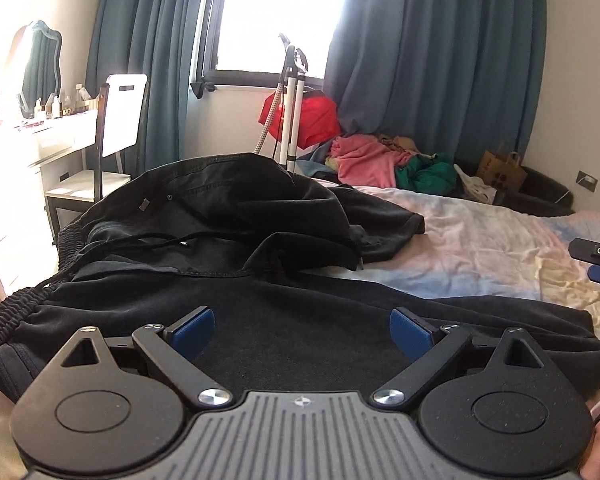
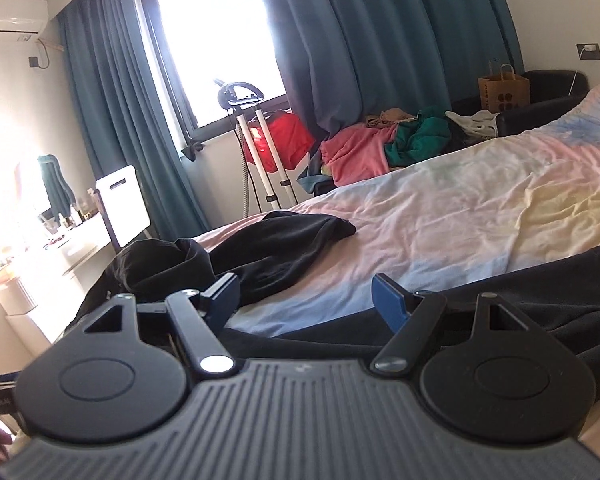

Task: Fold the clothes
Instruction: 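Smooth the folded sweatpants flat with both grippers open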

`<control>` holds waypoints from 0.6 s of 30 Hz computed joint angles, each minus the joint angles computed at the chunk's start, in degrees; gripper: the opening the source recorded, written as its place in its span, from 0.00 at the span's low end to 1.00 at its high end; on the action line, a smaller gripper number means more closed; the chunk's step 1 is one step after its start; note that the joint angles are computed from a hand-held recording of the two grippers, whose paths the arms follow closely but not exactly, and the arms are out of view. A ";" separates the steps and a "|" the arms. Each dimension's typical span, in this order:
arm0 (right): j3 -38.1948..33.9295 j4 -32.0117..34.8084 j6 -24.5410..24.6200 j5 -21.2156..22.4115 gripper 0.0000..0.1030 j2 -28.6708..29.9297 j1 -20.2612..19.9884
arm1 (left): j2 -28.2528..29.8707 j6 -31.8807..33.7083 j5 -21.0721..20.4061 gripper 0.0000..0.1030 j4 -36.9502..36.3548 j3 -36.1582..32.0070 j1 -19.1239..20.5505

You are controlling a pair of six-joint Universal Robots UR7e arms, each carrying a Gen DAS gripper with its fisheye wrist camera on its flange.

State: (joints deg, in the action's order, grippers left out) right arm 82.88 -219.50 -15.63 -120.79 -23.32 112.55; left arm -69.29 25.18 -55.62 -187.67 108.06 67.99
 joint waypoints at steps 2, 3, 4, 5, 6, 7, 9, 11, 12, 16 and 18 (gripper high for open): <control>0.46 0.30 1.70 -0.42 0.73 -0.16 -0.18 | 0.41 -0.34 0.37 0.93 0.22 -0.49 0.24; 0.68 0.38 2.35 -0.60 0.73 -0.28 -0.26 | 0.51 -0.42 0.54 0.93 0.56 -0.83 0.29; 0.87 0.39 2.94 -0.75 0.73 -0.38 -0.34 | 0.76 -0.35 0.77 0.93 0.62 -1.14 0.27; 1.01 0.27 3.34 -0.74 0.73 -0.42 -0.44 | 1.10 -0.25 1.13 0.93 0.57 -1.42 0.16; 1.19 0.36 3.67 -0.52 0.73 -0.54 -0.52 | 1.41 -0.21 1.46 0.93 0.67 -1.72 0.03; 1.37 0.45 3.99 -0.30 0.73 -0.67 -0.61 | 1.68 -0.16 1.53 0.93 0.79 -1.97 -0.08; 1.60 0.61 4.18 -0.10 0.73 -0.81 -0.68 | 2.17 0.18 1.12 0.93 0.80 -2.42 -0.30; 1.58 0.73 3.87 -0.38 0.73 -0.76 -0.64 | 2.80 0.42 0.77 0.93 1.13 -3.22 -0.57; 1.49 0.82 3.72 -0.70 0.73 -0.69 -0.60 | 3.14 0.45 0.53 0.93 1.35 -3.68 -0.70; 1.83 1.30 4.80 -0.68 0.73 -1.09 -0.93 | 5.18 -0.03 -0.07 0.93 2.71 -6.33 -1.08; 2.41 1.43 6.06 -0.07 0.73 -1.50 -1.22 | 6.39 -0.49 -0.67 0.93 3.39 -7.66 -1.10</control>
